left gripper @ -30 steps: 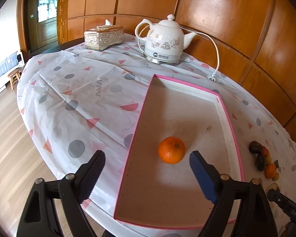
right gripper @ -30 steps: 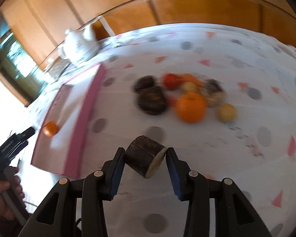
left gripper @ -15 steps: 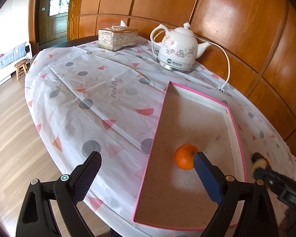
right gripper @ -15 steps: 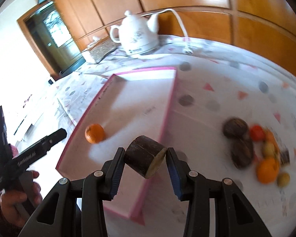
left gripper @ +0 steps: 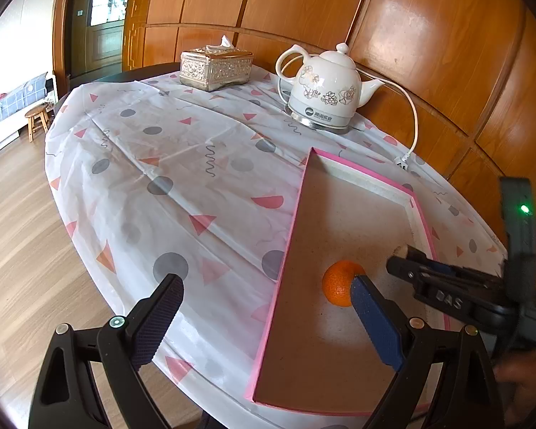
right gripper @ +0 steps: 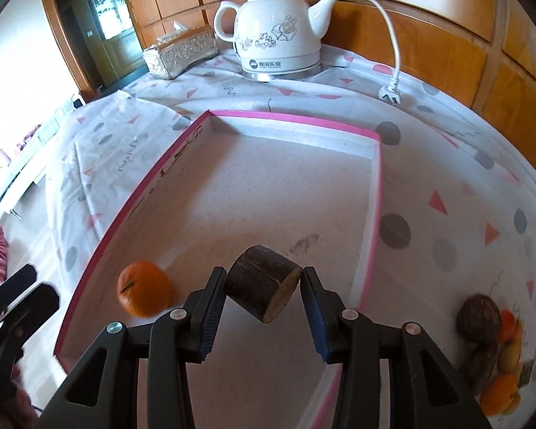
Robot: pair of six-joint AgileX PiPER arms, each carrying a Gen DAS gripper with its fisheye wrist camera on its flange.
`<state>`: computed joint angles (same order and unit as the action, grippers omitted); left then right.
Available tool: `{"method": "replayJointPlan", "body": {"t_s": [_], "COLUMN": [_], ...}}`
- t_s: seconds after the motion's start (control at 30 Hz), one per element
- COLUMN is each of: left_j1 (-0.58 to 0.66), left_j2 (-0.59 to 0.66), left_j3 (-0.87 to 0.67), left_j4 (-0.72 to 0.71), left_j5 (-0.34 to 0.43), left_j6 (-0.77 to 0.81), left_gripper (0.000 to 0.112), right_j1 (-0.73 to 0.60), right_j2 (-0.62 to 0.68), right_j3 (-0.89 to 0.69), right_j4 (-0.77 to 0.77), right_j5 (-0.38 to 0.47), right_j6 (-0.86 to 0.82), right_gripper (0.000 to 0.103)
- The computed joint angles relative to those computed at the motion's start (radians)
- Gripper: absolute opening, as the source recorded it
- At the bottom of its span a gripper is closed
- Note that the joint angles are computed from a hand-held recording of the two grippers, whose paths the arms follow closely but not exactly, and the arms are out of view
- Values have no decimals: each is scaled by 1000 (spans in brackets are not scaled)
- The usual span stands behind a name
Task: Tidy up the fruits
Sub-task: 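Carry the log piece with the right tool into the tray and release, then reach the left tool to the dark brown round fruit and grasp it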
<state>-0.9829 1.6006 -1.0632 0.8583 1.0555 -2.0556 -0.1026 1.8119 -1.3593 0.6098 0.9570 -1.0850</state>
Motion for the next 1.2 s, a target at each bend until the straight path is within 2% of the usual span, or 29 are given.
{"method": "replayJointPlan", "body": {"t_s": [0.07, 0.1, 0.2, 0.23, 0.4, 0.67, 0.83, 1.2], "left_j1": [0, -3, -6, -7, -18, -33, -46, -67], "left_j2": [1, 1, 2, 2, 2, 11, 20, 47], "left_j3": [-1, -1, -4, -5, -16, -42, -61, -109], "left_j4": [-1, -1, -3, -2, 6, 11, 13, 24], "left_j5": [-2, 0, 1, 3, 16, 31, 44, 57], "left_j6": [2, 1, 2, 1, 3, 18, 32, 92], "left_gripper": [95, 95, 95, 95, 95, 95, 95, 95], "right_j1": [17, 18, 9, 1, -61, -223, -319, -481], "right_j2": [5, 9, -4, -10, -73, -233, -288, -202], "right_j3": [-4, -9, 6, 12, 69, 233, 324, 265], "right_j4": [-16, -13, 9, 17, 71, 228, 330, 263], "right_j5": [-28, -25, -32, -30, -29, -117, -221, -139], "right_j6": [28, 31, 14, 5, -61, -300, -410, -328], "right_gripper": [44, 47, 70, 73, 73, 73, 73, 69]}}
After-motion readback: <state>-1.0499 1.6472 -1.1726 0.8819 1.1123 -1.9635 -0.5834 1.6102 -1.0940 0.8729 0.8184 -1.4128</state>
